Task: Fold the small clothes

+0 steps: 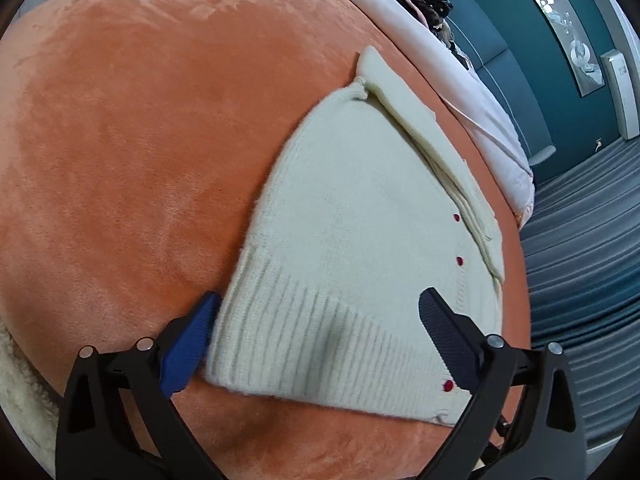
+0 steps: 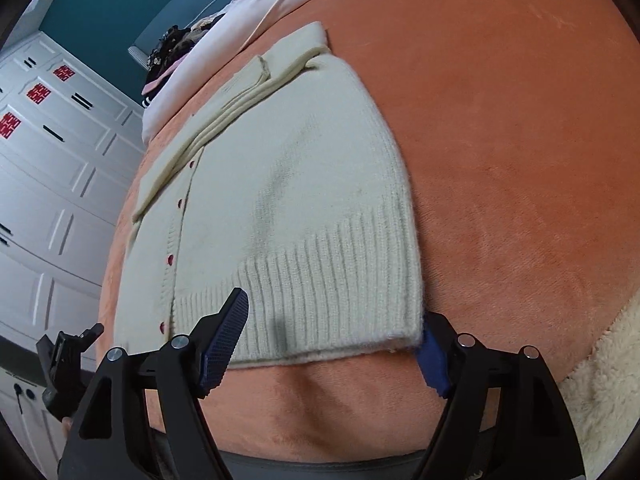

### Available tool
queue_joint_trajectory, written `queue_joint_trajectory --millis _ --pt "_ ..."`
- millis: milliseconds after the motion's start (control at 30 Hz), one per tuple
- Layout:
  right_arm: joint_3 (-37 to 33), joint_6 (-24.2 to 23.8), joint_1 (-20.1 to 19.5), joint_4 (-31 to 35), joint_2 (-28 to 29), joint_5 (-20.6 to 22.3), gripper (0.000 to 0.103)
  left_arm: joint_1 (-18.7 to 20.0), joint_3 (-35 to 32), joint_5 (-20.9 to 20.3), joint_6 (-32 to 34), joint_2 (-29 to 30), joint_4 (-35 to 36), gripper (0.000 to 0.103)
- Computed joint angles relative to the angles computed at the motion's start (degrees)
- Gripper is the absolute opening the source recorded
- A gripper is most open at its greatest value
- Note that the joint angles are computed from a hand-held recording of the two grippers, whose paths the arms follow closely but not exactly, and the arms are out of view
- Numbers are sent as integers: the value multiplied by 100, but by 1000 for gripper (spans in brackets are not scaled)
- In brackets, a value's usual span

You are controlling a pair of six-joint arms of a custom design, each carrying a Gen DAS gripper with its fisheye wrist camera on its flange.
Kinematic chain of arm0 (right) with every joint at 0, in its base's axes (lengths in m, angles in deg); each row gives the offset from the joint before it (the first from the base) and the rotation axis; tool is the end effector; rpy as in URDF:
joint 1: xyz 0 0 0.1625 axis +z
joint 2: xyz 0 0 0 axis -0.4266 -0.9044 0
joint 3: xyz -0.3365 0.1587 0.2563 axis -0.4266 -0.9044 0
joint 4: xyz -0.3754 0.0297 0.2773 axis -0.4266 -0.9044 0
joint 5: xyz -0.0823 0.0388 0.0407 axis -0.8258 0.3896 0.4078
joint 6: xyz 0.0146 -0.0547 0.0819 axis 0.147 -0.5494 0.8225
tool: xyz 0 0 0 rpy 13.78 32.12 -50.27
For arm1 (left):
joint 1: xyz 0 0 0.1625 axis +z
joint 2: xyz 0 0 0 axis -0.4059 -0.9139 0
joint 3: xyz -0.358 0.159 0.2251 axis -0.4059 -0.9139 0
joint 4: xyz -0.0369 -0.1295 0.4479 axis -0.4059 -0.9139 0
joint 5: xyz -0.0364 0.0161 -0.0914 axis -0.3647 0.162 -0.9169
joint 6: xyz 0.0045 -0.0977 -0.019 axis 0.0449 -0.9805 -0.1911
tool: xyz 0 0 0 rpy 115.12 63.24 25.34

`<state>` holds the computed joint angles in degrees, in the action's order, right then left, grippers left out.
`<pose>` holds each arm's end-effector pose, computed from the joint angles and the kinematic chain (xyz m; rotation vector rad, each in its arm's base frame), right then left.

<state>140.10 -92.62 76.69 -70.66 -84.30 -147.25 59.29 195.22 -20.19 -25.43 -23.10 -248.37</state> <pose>-0.1037 -0.3635 0.4086 -0.2395 -2.7262 0.9070 -0.2625 -0.4302 0.0252 -0.4573 2.7330 -1.0318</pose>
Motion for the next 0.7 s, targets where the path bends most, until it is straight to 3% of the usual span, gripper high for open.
queue_joint_trajectory --millis 133,367,533,600,633,667,700 --pt "-4 82 -105 -35 83 383 75 67 43 -73 -11 68 -239 89" --pt "107 26 2 -385 116 281 76 -146 73 409 337 377 -555 94" --pt "124 62 -158 -340 70 574 75 -313 163 660 670 587 -1005 93" --pt "119 80 -219 -313 54 656 68 -360 247 720 495 536 -1027 76" --pt "120 97 -216 -363 63 613 52 -359 328 704 425 526 -1246 68" --pt "109 125 -180 -414 91 481 42 -322 390 650 324 506 -1410 51" --pt "83 166 -171 -406 120 395 20 -271 465 571 166 459 -1520 35"
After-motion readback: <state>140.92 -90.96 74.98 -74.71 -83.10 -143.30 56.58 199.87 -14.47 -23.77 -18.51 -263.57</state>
